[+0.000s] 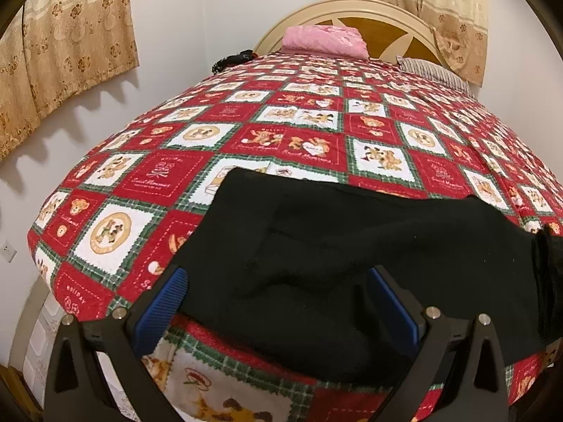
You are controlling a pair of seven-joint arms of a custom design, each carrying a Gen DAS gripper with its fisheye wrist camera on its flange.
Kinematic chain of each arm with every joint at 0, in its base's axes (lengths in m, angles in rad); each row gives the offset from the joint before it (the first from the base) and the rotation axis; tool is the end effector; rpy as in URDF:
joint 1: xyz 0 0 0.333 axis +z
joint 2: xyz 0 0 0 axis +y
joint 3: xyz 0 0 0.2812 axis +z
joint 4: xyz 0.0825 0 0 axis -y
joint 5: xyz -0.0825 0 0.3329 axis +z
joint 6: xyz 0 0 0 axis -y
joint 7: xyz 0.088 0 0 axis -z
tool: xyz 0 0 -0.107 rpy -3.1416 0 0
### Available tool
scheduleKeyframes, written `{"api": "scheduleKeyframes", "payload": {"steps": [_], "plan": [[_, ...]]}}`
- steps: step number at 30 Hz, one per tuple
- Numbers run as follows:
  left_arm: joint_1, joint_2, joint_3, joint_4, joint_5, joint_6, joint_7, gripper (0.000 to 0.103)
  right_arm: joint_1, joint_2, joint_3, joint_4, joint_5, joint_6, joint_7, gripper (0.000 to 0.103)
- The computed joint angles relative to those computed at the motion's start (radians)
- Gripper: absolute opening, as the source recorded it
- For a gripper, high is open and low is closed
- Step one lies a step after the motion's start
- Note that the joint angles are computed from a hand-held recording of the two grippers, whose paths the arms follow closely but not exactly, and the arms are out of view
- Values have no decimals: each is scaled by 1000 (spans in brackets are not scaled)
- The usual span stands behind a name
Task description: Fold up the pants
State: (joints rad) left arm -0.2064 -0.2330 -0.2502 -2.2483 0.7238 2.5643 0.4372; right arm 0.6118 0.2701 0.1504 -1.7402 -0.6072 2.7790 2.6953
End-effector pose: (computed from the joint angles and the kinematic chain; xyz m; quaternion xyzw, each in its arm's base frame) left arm 0.4252 -0.2276 0.5039 -0.7031 0.6012 -0.2454 0.2897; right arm 0.4412 0.4426 0.4948 -0.6772 0.6122 -0.1273 0.3877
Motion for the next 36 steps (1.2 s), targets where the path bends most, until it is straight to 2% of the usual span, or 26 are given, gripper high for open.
{"api": "scheduleKeyframes", "payload": {"steps": [1, 2, 3, 4, 6, 8, 9, 11, 14, 16, 19, 20, 22, 24, 26, 28, 30, 32, 34, 36], "plan": [[0, -3, 1, -3, -1, -1, 0, 103, 19, 49, -15, 53, 53, -55, -33, 29], [0, -4, 1, -4, -2, -2, 0, 103, 2, 66, 0, 71, 40, -69, -20, 29], [0, -6, 1, -7, -5, -4, 0, 103, 21, 77, -19, 87, -2, -73, 14, 29], [0, -7, 2, -9, -8, -7, 2, 103, 24, 96, -17, 123, 3, -108, -9, 30], [-2, -3, 3, -9, -18, -17, 10, 103, 15, 110, 9, 168, 51, -170, -95, 38], [-2, -3, -1, -8, -14, -26, 9, 103, 23, 92, 3, 163, 45, -175, -112, 40], [-2, -6, -1, -9, -11, -27, 8, 103, 53, 50, -40, 117, -38, -131, -27, 40], [-2, -12, -1, -13, -9, -27, 7, 103, 99, -35, -106, 40, -244, -97, 198, 40], [0, -14, 1, -17, -16, -44, 6, 103, 113, -184, -127, -90, -477, -181, 499, 40], [2, -16, 2, -23, -19, -52, -5, 103, 87, -275, -114, -194, -516, -220, 586, 40], [4, -25, 13, -47, -45, -34, -27, 103, 38, -347, -97, -319, -403, -242, 557, 40], [5, -33, 17, -61, -54, -17, -37, 103, 19, -362, -98, -368, -379, -202, 561, 40], [6, -44, 24, -80, -73, 3, -46, 103, -23, -388, -80, -426, -489, -125, 653, 40], [8, -63, 26, -96, -82, 11, -47, 103, -44, -390, -56, -419, -465, -140, 641, 40], [23, -96, 19, -118, -58, 13, -73, 103, -51, -390, -11, -375, -417, -238, 636, 40], [47, -154, 17, -159, -23, 30, -125, 103, -70, -385, 41, -341, -540, -228, 702, 40], [57, -189, 27, -189, -28, 43, -150, 103, -70, -347, 82, -280, -579, -246, 670, 40], [54, -205, 47, -210, -63, 61, -152, 103, -55, -285, 98, -217, -583, -204, 633, 40], [21, -206, 91, -233, -148, 112, -115, 102, -35, -220, 97, -169, -548, -153, 591, 40], [0, -202, 111, -252, -215, 169, -95, 95, -12, -150, 89, -123, -490, -96, 529, 40]]}}
